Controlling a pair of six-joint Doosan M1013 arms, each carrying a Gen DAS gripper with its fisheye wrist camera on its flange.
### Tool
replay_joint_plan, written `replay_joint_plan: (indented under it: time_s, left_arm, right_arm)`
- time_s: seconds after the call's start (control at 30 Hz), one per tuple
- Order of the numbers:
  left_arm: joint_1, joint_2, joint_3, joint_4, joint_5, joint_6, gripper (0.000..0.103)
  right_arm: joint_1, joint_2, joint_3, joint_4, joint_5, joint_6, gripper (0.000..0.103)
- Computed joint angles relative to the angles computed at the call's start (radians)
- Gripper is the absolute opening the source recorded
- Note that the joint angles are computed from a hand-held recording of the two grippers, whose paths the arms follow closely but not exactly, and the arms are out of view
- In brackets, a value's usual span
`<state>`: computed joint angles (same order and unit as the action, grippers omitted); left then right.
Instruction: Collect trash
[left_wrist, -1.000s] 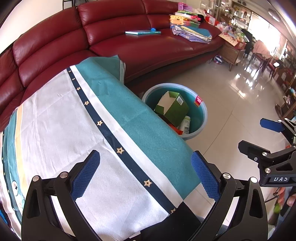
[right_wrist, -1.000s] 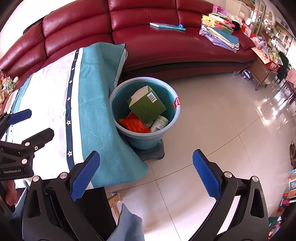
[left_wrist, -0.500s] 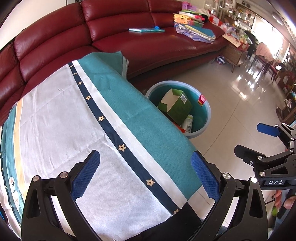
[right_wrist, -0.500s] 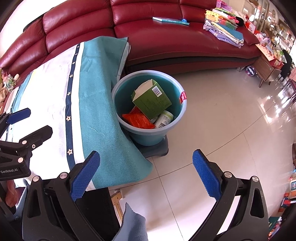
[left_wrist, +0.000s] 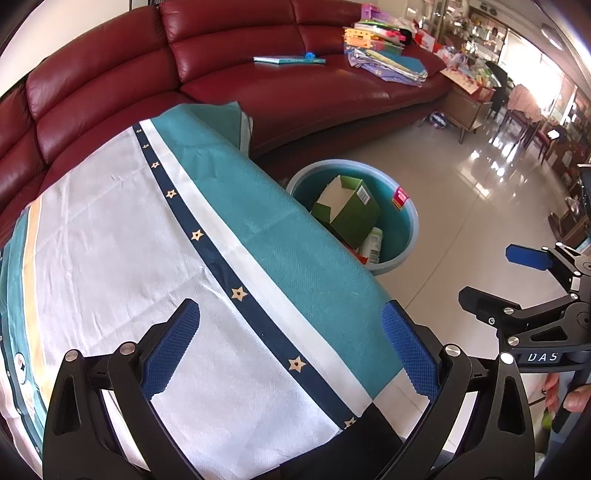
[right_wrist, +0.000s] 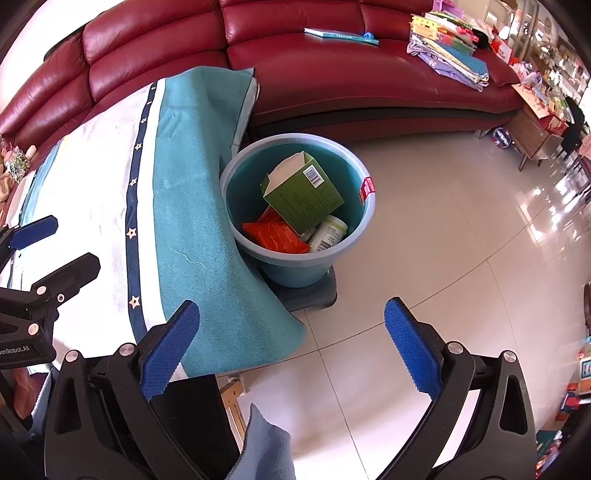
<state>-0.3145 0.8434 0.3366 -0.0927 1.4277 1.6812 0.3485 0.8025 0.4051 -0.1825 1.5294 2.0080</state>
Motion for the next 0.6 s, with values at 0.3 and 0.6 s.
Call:
replay_joint_plan:
  time_s: [0.3, 0.6]
  left_arm:
    - [0.001, 0.014, -0.021, 0.018, 0.032, -0.017, 0.099]
    - [0.006, 0.022, -0.034, 0.011, 0.044, -0.031, 0.099]
  right_arm:
    - [-0.002, 0.006, -0.009, -0.005, 0.011, 0.001, 0.096]
    - [-0.001, 0.022, -0.042, -0.020, 0.036, -0.014, 0.096]
